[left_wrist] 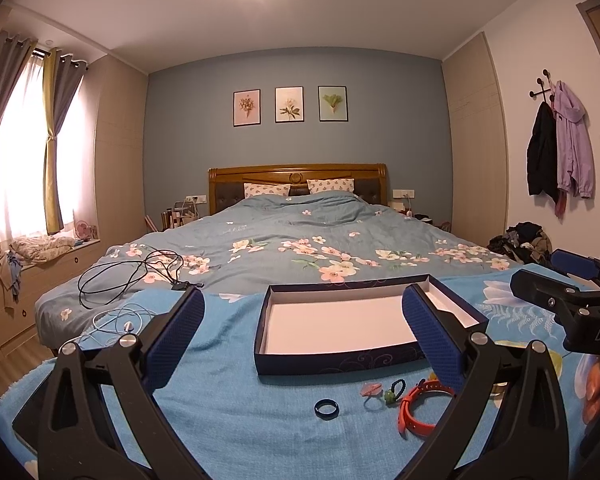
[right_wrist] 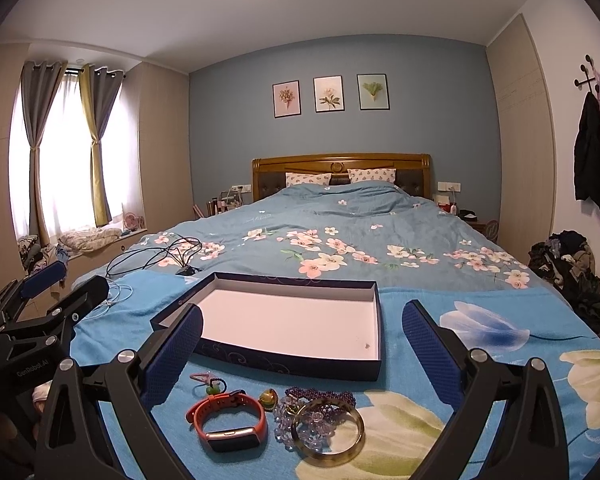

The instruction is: Organize jewelry

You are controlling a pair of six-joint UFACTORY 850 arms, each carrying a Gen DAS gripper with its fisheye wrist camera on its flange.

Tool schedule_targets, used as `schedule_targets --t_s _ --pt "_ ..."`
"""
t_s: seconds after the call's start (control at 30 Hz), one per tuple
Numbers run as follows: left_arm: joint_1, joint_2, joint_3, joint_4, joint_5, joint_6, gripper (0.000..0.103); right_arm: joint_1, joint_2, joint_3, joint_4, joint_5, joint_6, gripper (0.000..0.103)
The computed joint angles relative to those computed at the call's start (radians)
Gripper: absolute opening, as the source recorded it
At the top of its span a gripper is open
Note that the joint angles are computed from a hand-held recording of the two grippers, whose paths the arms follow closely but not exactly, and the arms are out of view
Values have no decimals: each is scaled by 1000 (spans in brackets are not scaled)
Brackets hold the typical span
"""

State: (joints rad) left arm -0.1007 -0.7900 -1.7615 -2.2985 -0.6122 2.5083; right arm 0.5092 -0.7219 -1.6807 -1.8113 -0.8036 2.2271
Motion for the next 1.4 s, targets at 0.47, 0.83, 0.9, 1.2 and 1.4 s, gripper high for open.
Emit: schedule_targets --t_s 0.47,0.83,0.9,1.2,1.4 --pt "-2 -30 -52 180 31 -147 97 -28 19 16 96 95 -89 96" --pt "-20 -131 -242 846 -23 -683 97 -88 -9 -26 580 284 -554 73" --pt "-27 -160 -290 965 -53 -780 93 -102 -15 -32 669 317 -619 64" --pt "-52 -296 -511 1302 -201 -1117 62 -149 -13 -32 921 413 -811 32" --pt "-57 -464 -807 1480 -391 -1371 44 -174 -25 -47 1112 465 -999 23"
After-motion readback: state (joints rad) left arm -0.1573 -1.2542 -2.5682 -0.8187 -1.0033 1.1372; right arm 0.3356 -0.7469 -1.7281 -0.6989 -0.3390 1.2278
